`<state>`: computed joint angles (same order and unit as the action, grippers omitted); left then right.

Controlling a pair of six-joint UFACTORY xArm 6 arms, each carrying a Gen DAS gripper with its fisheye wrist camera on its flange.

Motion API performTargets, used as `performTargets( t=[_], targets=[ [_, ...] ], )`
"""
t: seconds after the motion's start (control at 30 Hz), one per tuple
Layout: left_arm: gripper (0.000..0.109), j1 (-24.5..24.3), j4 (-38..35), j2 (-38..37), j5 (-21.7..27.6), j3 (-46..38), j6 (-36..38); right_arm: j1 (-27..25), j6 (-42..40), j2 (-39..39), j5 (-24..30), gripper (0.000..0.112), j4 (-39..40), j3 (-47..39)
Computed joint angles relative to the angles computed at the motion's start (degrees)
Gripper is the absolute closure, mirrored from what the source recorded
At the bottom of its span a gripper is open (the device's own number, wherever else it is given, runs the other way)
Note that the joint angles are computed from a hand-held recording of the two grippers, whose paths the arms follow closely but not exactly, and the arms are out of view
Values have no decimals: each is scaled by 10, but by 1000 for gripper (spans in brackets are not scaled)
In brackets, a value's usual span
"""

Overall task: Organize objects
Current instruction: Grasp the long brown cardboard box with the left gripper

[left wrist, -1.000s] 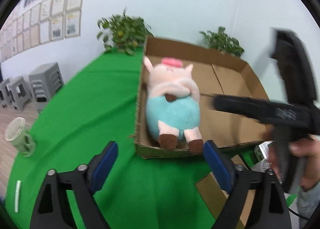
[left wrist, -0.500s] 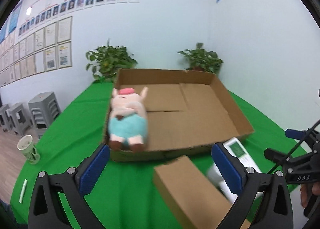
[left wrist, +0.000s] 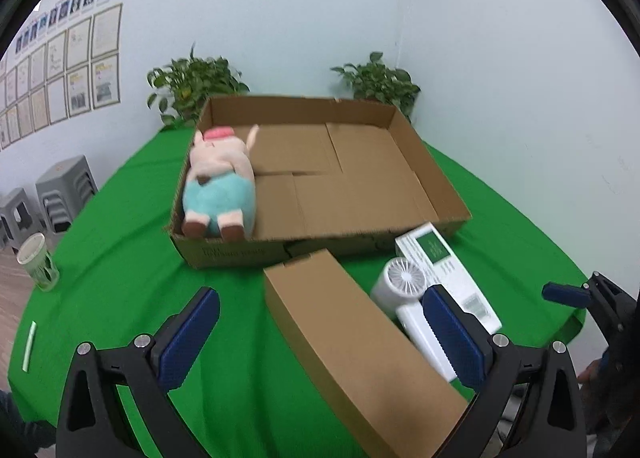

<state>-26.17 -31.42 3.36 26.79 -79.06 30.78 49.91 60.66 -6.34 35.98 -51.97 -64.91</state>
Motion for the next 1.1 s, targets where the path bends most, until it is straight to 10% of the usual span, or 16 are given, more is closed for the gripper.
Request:
performTargets(
  t=[0.17,0.43,0.6,1.1],
  targets=[
    [6,16,-19,28,86,-18,4,-6,-147,6,-167,10,127,52],
    [8,40,-79,137,264,-127,-28,-10,6,96,-155,10,150,1],
    [13,38,-116,167,320,-154,-7,10,-68,117,-138,9,201,-28],
    [31,50,-143,126,326,-100,35,15,36,157,-55,16,162,-84]
  ],
)
